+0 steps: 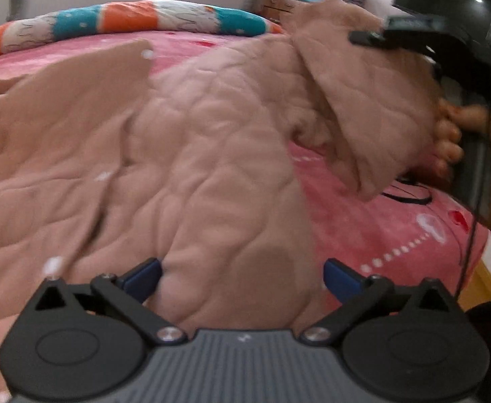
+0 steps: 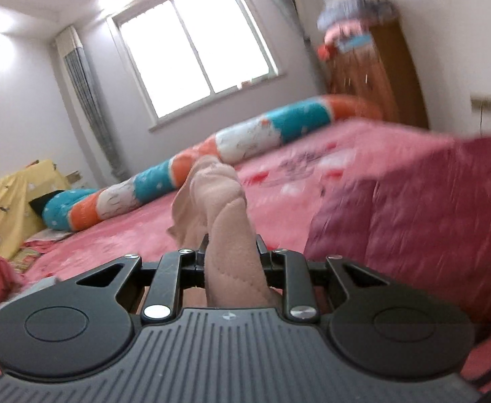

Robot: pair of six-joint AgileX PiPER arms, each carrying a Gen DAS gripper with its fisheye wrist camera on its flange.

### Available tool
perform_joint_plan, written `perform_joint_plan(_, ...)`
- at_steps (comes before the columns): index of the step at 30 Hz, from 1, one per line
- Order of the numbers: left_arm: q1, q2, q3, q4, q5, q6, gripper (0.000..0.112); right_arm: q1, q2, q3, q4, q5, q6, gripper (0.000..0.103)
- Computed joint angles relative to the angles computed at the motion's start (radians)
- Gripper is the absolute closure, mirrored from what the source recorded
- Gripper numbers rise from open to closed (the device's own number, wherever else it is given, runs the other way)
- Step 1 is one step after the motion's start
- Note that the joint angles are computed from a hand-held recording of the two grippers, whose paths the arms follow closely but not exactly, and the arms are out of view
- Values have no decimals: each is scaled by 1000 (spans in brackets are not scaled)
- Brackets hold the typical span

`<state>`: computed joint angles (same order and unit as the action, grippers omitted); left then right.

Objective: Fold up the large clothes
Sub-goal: 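Swing the held jacket hem with the right gripper to spread it on the bed, then open the right gripper to release the jacket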

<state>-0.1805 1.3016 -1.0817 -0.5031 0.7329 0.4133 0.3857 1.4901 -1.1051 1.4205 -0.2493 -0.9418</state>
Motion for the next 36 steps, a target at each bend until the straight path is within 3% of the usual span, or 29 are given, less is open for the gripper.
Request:
perform_joint_plan(2, -54, 19, -6, 52, -35, -66, 11, 6, 21, -12, -32, -64, -19, 76)
perform_joint_plan(4, -74, 29, -5, 39, -53, -71, 11, 11, 37, -19, -55, -153, -46, 85)
perform_joint_plan(6, -97, 43, -11, 39, -67, -72, 11, 13, 15, 10, -65, -241, -56, 85)
perform_joint_plan(8, -132, 55, -15, 92, -78, -114, 11, -37, 24, 10, -78, -225, -36, 85)
perform_joint_plan(11, -211, 54, 9, 233, -136, -242, 11, -131, 28, 42, -163, -126, 153, 84)
perform_joint_plan(14, -248, 63, 4, 333, -149, -322, 11, -157, 51, 37, -171, -96, 149, 82)
perform_joint_plan(17, -211, 54, 3, 268, -129, -247, 11, -158, 88, 5, -33, -127, -8, 71)
perform_joint_plan(19, -183, 45, -6, 219, -109, -214, 11, -165, 78, 20, 20, -147, -35, 47)
perform_joint_plan(20, -179, 40, -11, 214, -103, -216, 11, -178, 75, 20, 39, -150, -44, 41)
perform_joint_plan(23, -148, 13, -27, 177, -73, -191, 12, -189, 50, 36, 67, -177, -48, 33)
perform_joint_plan(25, -132, -23, -40, 174, -54, -187, 12, -176, 41, 52, 50, -230, -27, 7)
perform_joint_plan(30, -66, -79, -122, 195, 12, -186, 12, -125, -61, 158, -100, -298, 180, 3)
perform_joint_plan(36, 85, -14, -349, 213, 108, -145, 11, -98, -128, 170, -226, -206, 381, 2)
